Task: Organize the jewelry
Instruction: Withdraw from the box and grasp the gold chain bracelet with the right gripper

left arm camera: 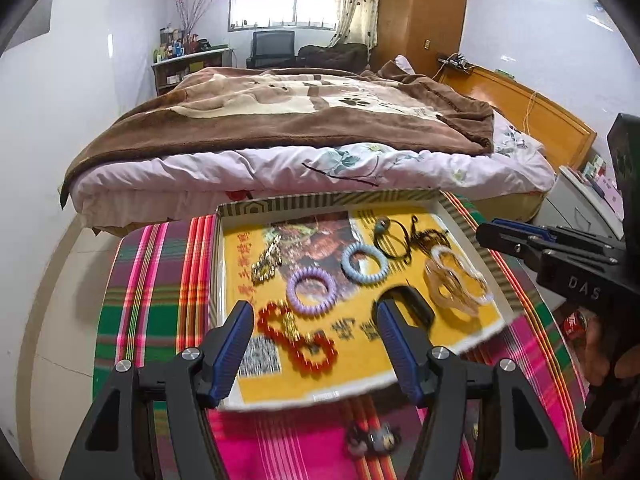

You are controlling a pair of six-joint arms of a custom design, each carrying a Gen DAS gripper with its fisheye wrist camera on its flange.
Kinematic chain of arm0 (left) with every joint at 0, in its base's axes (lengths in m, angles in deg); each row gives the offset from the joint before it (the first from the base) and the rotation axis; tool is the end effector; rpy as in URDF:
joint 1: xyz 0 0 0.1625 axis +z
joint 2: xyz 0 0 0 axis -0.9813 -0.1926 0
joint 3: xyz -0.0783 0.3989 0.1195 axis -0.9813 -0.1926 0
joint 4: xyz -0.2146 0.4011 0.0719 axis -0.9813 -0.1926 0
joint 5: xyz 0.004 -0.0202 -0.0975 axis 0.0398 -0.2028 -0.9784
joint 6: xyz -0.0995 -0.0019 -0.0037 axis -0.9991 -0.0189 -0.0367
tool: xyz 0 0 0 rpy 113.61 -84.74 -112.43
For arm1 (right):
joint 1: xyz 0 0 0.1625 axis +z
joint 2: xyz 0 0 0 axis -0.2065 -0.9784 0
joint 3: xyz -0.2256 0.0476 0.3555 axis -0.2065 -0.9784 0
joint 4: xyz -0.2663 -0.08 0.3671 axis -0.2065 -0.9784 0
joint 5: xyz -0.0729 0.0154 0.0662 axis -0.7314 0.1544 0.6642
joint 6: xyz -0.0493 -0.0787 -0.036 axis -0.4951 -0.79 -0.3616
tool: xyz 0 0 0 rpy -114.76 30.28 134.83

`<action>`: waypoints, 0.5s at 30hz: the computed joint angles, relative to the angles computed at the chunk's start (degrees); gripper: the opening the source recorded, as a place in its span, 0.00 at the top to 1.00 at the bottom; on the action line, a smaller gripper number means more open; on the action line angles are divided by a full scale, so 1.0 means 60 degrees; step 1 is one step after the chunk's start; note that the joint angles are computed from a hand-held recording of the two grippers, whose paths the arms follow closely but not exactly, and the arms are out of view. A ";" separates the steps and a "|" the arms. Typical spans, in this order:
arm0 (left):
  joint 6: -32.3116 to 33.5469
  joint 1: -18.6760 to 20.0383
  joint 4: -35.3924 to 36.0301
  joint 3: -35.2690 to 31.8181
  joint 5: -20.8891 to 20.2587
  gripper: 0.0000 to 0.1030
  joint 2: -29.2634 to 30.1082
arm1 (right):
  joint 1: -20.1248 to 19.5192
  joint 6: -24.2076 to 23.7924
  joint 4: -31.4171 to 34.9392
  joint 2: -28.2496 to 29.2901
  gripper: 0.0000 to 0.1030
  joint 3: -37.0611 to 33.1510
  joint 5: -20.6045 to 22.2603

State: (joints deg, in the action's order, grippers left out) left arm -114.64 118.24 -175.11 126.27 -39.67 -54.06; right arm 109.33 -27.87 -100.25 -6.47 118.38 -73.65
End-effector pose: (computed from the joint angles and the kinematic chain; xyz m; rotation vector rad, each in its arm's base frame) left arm -0.2036 -0.4515 0.1224 0.1736 2.2349 -0.9539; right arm 0.1847 -0.5543 0.1439 1.0147 -2.5287 0.6166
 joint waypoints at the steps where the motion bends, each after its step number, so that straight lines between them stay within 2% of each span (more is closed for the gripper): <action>1: -0.0201 -0.0146 0.0107 0.0121 0.0028 0.38 -0.0069 | -0.0037 -0.0019 -0.0017 -0.0134 0.80 0.0140 0.0087; 5: -0.1165 -0.0650 0.0805 0.0493 0.0069 0.38 -0.0346 | -0.0270 -0.0112 -0.0230 -0.0776 0.80 0.0863 0.0465; 9: -0.2321 -0.1294 0.1869 0.0883 0.0279 0.37 -0.0640 | -0.0475 -0.0320 -0.0578 -0.1217 0.80 0.1464 0.0544; 11: -0.2836 -0.1521 0.2251 0.1004 0.0243 0.33 -0.0718 | -0.0617 -0.0387 -0.0688 -0.1416 0.78 0.1767 0.0593; 15: -0.3629 -0.1889 0.2733 0.1283 0.0108 0.32 -0.0843 | -0.0847 -0.0605 -0.0927 -0.1634 0.75 0.2199 0.0561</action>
State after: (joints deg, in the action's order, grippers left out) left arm -136.41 106.90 -158.71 133.97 -39.02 -59.12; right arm 104.25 -31.50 -105.80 -16.27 131.58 -70.28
